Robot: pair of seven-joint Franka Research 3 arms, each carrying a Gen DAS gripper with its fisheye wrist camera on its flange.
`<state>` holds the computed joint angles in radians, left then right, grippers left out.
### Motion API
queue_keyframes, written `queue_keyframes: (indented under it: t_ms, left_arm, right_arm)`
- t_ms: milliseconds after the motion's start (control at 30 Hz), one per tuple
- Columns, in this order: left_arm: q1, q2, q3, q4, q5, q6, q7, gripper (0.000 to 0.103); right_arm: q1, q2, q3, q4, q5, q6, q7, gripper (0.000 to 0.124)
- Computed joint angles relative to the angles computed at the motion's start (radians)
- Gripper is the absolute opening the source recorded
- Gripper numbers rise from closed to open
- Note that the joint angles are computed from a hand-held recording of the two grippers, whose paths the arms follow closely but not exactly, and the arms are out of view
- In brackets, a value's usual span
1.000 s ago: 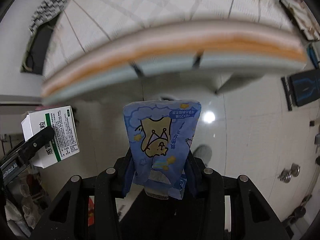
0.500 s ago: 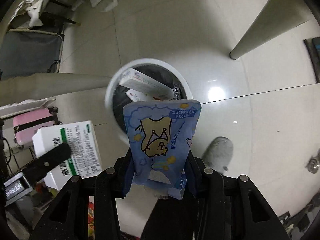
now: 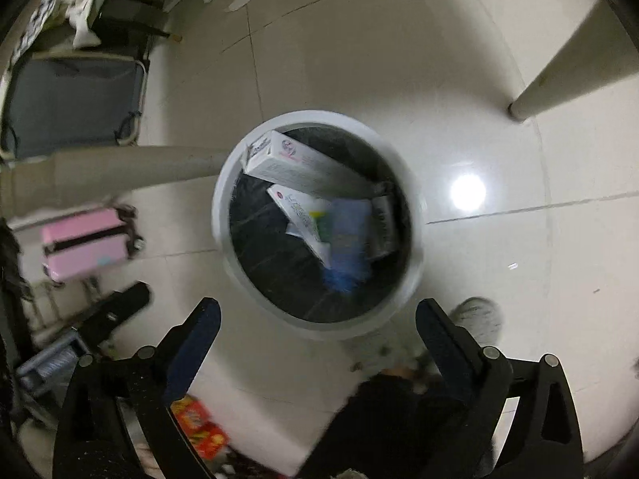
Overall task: Collect trash
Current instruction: 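Open both tools over the bin to drop the box and bag, then move both tools back over the table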
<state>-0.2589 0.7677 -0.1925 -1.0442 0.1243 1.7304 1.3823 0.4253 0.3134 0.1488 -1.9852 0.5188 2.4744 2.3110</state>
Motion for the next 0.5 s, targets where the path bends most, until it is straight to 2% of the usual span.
queue_keyframes:
  t_ms: [100, 200, 500]
  left_arm:
    - [0.000, -0.040, 0.002, -0.011, 0.007, -0.018, -0.004, 0.097]
    - [0.002, -0.091, -0.003, -0.038, 0.009, -0.031, 0.006, 0.097]
    - [-0.017, -0.158, -0.015, 0.000, 0.006, -0.116, 0.033, 0.097]
  right_arm:
    - [0.034, -0.001, -0.036, 0.077, -0.166, -0.144, 0.076, 0.100]
    - [0.044, -0.017, -0.045, 0.122, -0.258, -0.251, 0.104, 0.100]
    - [0.056, -0.109, -0.042, 0.232, -0.408, -0.478, 0.185, 0.100]
